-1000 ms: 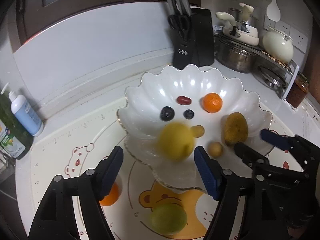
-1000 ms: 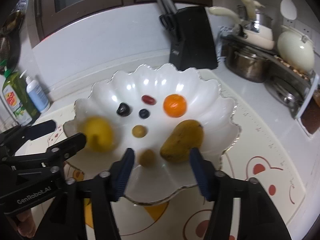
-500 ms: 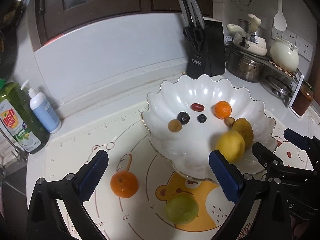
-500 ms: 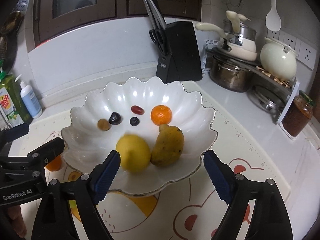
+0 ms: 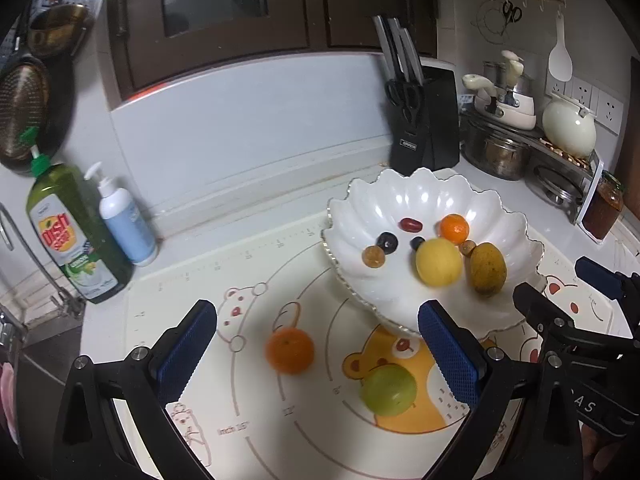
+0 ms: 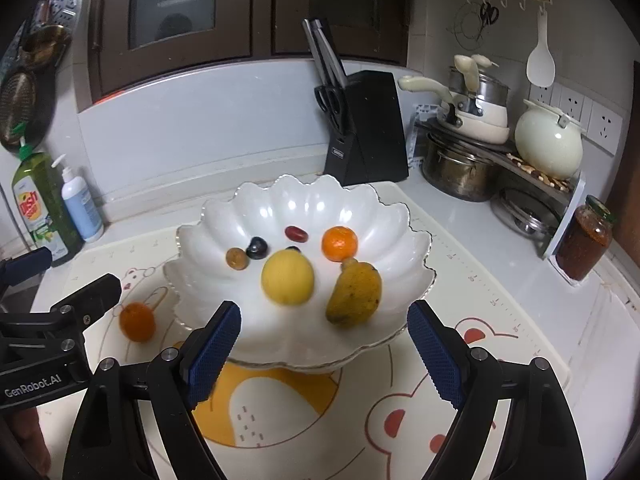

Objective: Organize fruits
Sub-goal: 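Withdraw both open tools from the bowl back over the mat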

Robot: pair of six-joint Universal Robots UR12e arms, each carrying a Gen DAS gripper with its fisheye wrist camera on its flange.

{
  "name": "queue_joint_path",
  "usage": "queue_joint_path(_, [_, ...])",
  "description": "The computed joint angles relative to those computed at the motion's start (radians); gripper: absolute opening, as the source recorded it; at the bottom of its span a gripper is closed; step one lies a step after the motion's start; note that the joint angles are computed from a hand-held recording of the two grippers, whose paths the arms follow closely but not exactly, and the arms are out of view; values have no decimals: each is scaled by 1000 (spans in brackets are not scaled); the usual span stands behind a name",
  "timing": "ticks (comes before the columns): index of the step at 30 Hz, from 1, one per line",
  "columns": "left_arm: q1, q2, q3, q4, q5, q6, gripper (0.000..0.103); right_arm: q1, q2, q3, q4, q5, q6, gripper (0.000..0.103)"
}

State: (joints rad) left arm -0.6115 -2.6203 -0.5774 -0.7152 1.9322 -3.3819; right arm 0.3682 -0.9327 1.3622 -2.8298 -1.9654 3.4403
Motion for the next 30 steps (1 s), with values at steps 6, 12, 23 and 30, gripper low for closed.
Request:
queue_joint_path(6, [5, 59, -110, 63, 14, -2, 103, 20, -3, 2, -10, -19, 1, 86])
queue_joint_path(12, [15, 105, -199, 118, 7, 16, 103, 41, 4, -9, -7, -33, -2, 86])
queue_joint_path(23, [37, 148, -302, 180, -28, 76, 103, 75, 26, -34, 31, -60, 13, 86])
queue_joint_path(30, [50, 145, -317, 177, -76, 121, 102, 87, 41, -47, 65, -75, 29, 86])
